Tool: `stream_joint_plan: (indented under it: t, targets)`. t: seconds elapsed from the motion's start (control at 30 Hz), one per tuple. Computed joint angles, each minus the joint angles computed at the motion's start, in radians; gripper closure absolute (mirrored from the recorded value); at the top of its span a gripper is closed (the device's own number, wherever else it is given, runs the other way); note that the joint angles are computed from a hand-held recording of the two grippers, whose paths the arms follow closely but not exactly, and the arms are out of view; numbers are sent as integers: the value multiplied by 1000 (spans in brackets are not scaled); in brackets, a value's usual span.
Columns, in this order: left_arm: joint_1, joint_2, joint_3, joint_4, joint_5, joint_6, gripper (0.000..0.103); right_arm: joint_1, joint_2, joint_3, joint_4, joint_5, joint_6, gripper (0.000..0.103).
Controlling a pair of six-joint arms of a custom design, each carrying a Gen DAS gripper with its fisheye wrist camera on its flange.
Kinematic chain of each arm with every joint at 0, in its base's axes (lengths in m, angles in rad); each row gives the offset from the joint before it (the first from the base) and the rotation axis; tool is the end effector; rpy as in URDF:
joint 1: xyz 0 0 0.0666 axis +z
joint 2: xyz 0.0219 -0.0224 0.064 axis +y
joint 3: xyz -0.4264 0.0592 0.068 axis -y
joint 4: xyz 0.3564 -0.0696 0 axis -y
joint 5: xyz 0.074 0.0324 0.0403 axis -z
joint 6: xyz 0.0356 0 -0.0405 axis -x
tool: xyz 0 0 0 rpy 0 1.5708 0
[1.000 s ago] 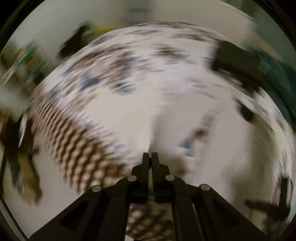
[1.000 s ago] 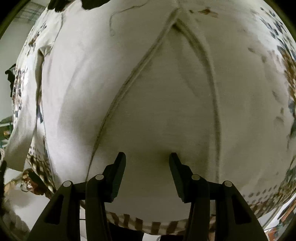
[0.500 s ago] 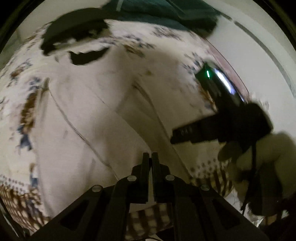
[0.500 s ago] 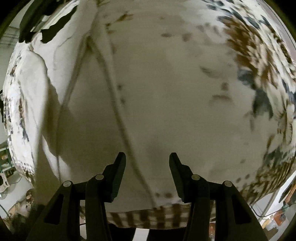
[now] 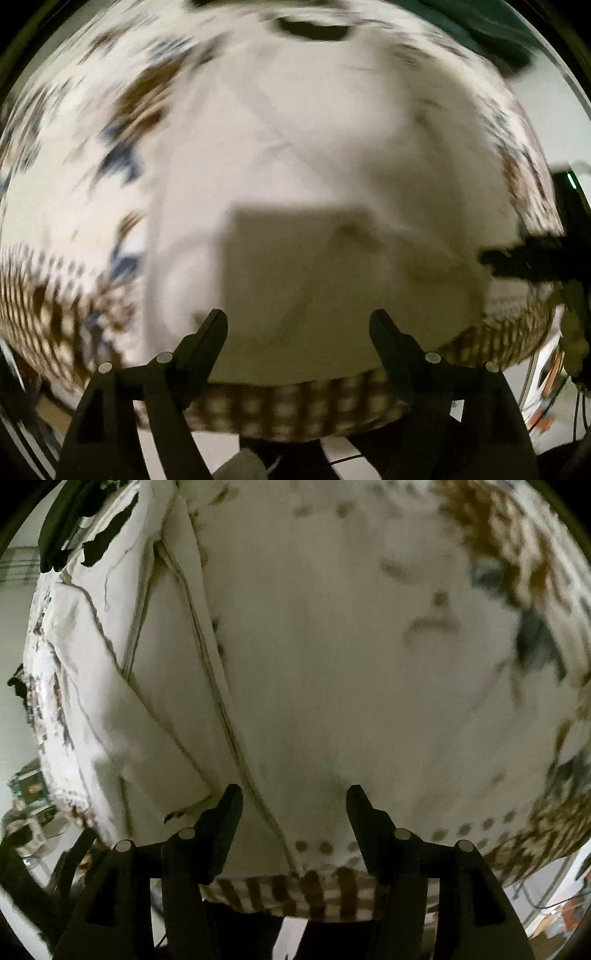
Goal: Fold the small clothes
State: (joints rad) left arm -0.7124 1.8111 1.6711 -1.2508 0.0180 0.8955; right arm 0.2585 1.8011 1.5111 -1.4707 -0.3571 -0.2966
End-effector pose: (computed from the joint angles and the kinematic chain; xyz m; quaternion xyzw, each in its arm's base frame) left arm 0.4245 -0.3680 0.3710 -0.0902 0.9918 -0.0709 0.0559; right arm 0.4866 0.1411 0.3229 -0.0355 -0.9792 -0.1445 0.1382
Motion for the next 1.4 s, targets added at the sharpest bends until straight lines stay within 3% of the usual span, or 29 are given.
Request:
stream_joint_plan:
  t: [0.13, 0.23, 0.27, 0.33, 0.37, 0.43, 0.53, 0.6, 0.63, 0.67, 0.73, 0.8, 0.9, 0.93, 1.0, 1.03, 1.07, 1.17, 1.33, 1.4]
  targets:
    - [62, -99, -215, 53, 34, 122, 25, -43, -10, -61, -30, -54, 33, 42]
    - [90, -145, -315, 96, 52, 200, 25, -43, -18, -43, -15, -8, 13, 42]
    - [98, -164, -353, 125, 63, 227, 25, -43, -23, -24, -13, -47, 18, 42]
    - [107, -190, -399, 166, 84, 257, 25, -51, -1, -9, -14, -223, -20, 42]
    - [110, -205, -423, 190, 91, 274, 25, -69, 6, -35, 10, -364, -81, 42]
    - [109, -225, -453, 210, 91, 289, 25, -60, -2, -114, 125, -503, -225, 42]
    - [110, -238, -468, 207, 89, 276, 25, -54, -40, -240, 362, -610, -469, 42]
    - [110, -236, -457, 196, 89, 266, 25, -31, -100, -310, 504, -632, -613, 68]
    - [107, -230, -451, 197, 88, 265, 25, -24, -117, -313, 502, -630, -601, 100]
    - [104, -237, -461, 198, 86, 262, 25, 15, -124, -301, 474, -600, -584, 101]
    - [99, -213, -429, 185, 87, 266, 25, 26, -141, -271, 331, -533, -479, 101]
    - [97, -224, -447, 190, 87, 277, 25, 2, -146, -231, 121, -397, -306, 101]
    - [92, -248, -481, 206, 84, 299, 25, 5, -145, -178, -43, -140, -146, 99]
    - [93, -256, -489, 212, 83, 304, 25, 5, -146, -180, -54, -134, -136, 95]
    - [106, -274, -511, 226, 89, 296, 25, -36, -164, -195, -82, -152, -111, 68]
    - [112, -280, -519, 238, 93, 294, 25, -64, -179, -209, -80, -139, -103, 50]
    - [115, -286, -529, 254, 101, 295, 25, -64, -170, -200, -52, -124, -134, 44]
    - [133, -287, -569, 338, 155, 297, 25, -84, -167, -213, -46, -91, -118, 44]
    - [128, -258, -562, 329, 144, 271, 26, -66, -128, -250, -13, -104, -104, 44]
    - [120, -271, -562, 323, 104, 283, 49, -65, -150, -273, 23, -116, -122, 47]
